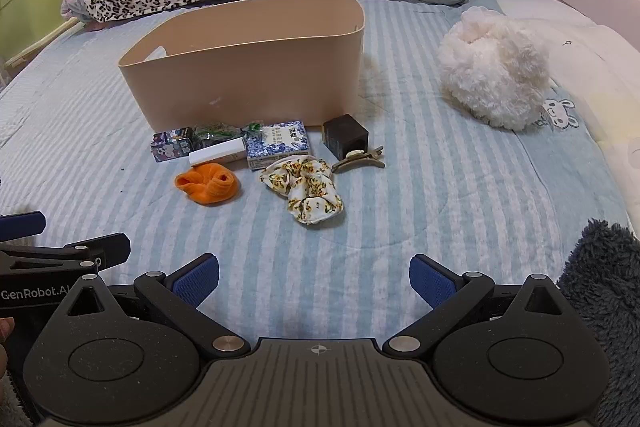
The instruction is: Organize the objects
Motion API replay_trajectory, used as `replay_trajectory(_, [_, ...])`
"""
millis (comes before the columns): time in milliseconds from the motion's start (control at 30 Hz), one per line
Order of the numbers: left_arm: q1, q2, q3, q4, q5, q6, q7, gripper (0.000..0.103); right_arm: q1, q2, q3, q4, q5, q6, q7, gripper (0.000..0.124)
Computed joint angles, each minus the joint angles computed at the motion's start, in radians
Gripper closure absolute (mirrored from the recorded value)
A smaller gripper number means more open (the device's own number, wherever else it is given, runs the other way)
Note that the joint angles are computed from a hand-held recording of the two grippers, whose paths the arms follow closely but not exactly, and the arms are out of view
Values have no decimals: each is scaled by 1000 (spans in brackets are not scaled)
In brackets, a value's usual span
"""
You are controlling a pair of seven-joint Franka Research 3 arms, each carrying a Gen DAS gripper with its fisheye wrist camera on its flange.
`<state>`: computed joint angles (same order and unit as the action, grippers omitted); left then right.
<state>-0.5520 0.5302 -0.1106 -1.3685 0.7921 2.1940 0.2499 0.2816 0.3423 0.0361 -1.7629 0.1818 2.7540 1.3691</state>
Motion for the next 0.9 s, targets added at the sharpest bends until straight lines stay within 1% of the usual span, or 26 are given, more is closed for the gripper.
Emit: replay_trajectory(900, [-4,11,3,18,-3,-4,4,0,2,4,-6,7,-12,0,1,21])
